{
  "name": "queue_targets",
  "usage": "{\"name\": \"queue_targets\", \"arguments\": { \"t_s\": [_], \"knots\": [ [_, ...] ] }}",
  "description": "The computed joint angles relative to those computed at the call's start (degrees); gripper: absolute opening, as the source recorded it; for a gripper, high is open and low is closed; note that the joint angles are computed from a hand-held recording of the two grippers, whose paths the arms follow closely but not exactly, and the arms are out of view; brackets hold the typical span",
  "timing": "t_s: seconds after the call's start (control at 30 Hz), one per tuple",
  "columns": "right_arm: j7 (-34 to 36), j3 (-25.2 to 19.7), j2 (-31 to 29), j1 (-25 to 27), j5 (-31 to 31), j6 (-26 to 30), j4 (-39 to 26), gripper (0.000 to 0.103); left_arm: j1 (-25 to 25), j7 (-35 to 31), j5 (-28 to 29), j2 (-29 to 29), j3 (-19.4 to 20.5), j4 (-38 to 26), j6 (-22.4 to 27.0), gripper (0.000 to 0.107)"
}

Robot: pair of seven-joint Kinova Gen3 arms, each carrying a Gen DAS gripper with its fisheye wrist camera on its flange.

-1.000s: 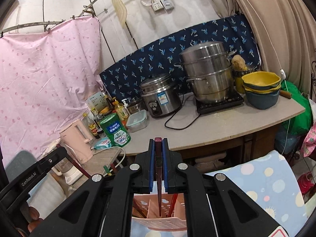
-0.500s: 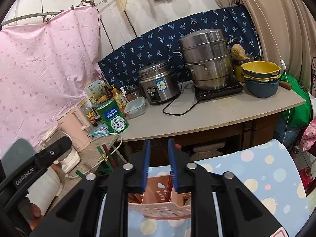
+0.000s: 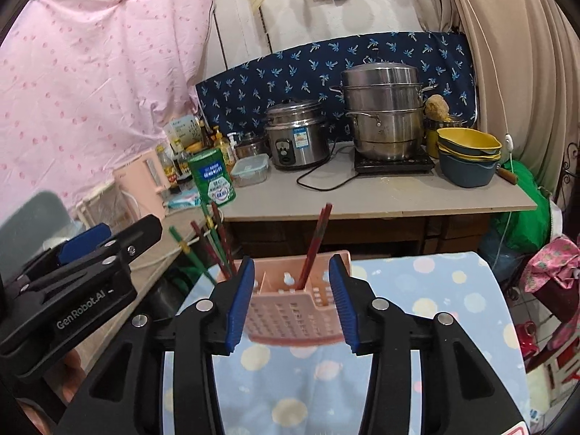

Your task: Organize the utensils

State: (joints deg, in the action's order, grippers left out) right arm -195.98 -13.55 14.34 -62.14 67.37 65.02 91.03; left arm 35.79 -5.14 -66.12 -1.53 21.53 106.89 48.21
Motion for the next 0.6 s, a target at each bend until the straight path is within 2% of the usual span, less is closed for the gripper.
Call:
{"name": "queue_targets", "arguments": {
  "t_s": [0.07,0.23,0.3,0.6],
  "knots": [
    [0.12,-0.69,0.24,-1.71,-0.85,3.15,-0.32,0.045,0.43,-0.16,1.29,-0.8,0.51,0.85,0.96,0.076],
    [0.98,-1.86,1.5,-6.24,-2.56,10.89,-1.78,0.051,2.86,1.41,0.84,-0.95,3.63,2.44,8.58,0.081],
    [0.38,-2.01,1.71,-7.59,-3.06,12.66,-1.98,0.052,3.85,2.16,0.98,-1.05,4.08,3.06,10.23,0.084],
    [-2.2,-2.77,3.02,-12.12,-5.33,18.47,-2.48,0.056,4.72,4.38,4.96,-2.7,5.59,6.21,12.59,0.09]
  ]
}}
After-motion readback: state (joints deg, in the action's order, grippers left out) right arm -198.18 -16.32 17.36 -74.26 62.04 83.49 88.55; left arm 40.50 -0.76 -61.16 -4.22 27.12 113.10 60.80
